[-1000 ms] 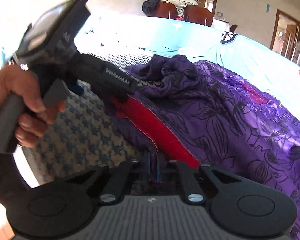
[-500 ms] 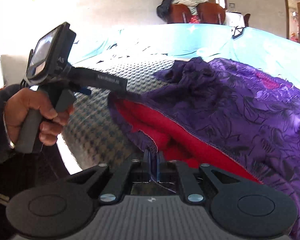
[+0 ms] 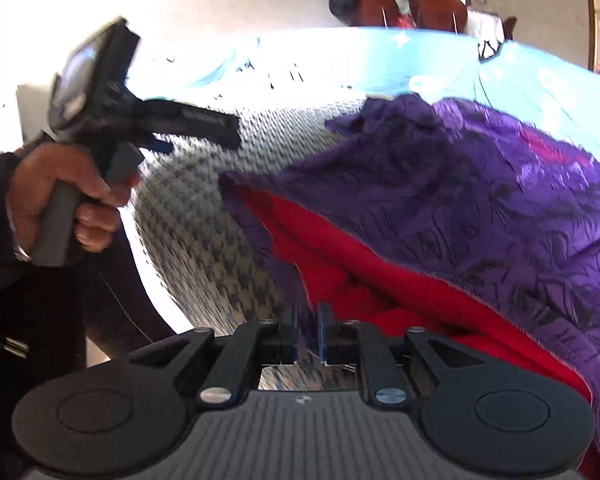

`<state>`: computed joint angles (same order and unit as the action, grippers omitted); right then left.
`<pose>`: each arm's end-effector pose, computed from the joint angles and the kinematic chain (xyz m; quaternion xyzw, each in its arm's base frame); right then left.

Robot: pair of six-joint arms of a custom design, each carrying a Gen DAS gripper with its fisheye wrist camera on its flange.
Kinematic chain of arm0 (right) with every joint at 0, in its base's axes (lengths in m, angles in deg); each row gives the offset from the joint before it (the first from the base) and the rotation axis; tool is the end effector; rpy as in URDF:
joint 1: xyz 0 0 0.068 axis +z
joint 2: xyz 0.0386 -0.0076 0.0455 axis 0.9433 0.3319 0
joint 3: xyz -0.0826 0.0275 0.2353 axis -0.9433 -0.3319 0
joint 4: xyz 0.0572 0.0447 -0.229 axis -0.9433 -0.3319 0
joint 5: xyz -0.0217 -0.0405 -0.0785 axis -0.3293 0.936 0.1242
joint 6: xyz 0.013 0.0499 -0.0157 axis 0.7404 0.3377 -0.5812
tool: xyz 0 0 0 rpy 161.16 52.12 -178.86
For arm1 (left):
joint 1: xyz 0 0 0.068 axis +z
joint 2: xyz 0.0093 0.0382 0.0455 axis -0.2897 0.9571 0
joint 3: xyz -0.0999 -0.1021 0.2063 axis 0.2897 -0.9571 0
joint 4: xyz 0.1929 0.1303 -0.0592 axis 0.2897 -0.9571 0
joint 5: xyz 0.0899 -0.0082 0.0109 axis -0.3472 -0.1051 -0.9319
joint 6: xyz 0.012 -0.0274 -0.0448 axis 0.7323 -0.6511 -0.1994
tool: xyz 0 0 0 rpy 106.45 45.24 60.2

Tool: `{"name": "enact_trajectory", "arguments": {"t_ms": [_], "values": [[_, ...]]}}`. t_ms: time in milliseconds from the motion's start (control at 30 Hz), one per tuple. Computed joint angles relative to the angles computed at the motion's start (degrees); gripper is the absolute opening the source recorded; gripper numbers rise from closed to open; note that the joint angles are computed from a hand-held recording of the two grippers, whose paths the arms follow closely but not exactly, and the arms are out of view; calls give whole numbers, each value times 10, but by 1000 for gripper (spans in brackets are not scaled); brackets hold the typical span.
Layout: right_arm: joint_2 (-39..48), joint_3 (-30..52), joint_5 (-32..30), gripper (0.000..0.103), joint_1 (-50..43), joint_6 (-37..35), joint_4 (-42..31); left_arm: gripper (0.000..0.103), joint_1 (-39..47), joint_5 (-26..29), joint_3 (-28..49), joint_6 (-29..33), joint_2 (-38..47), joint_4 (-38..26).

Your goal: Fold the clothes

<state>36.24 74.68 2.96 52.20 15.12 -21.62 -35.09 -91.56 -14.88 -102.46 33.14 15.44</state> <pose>0.2521 -0.0548 0.0460 -0.4208 0.7949 0.2569 0.3537 0.1902 -0.0413 0.0665 -0.2692 0.8710 0.1020 0.3981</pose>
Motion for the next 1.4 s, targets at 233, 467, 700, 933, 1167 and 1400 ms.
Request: {"name": "enact_trajectory", "arguments": {"t_ms": [233, 467, 700, 933, 1167, 1400], "values": [[-16, 5, -38, 13, 32, 40, -6, 103, 68, 92, 35, 48, 12, 2], [-37, -62, -6, 28, 136, 189, 211, 103, 133, 201, 93, 149, 33, -15], [-10, -95, 60, 42, 226, 243, 365, 103, 182, 318, 165, 254, 95, -22], [50, -79, 111, 47, 267, 273, 434, 103, 181, 390, 228, 342, 145, -30], [72, -80, 130, 51, 290, 283, 472, 103, 170, 448, 335, 401, 232, -85], [91, -82, 149, 51, 328, 288, 516, 100, 156, 425, 407, 468, 292, -133]]}}
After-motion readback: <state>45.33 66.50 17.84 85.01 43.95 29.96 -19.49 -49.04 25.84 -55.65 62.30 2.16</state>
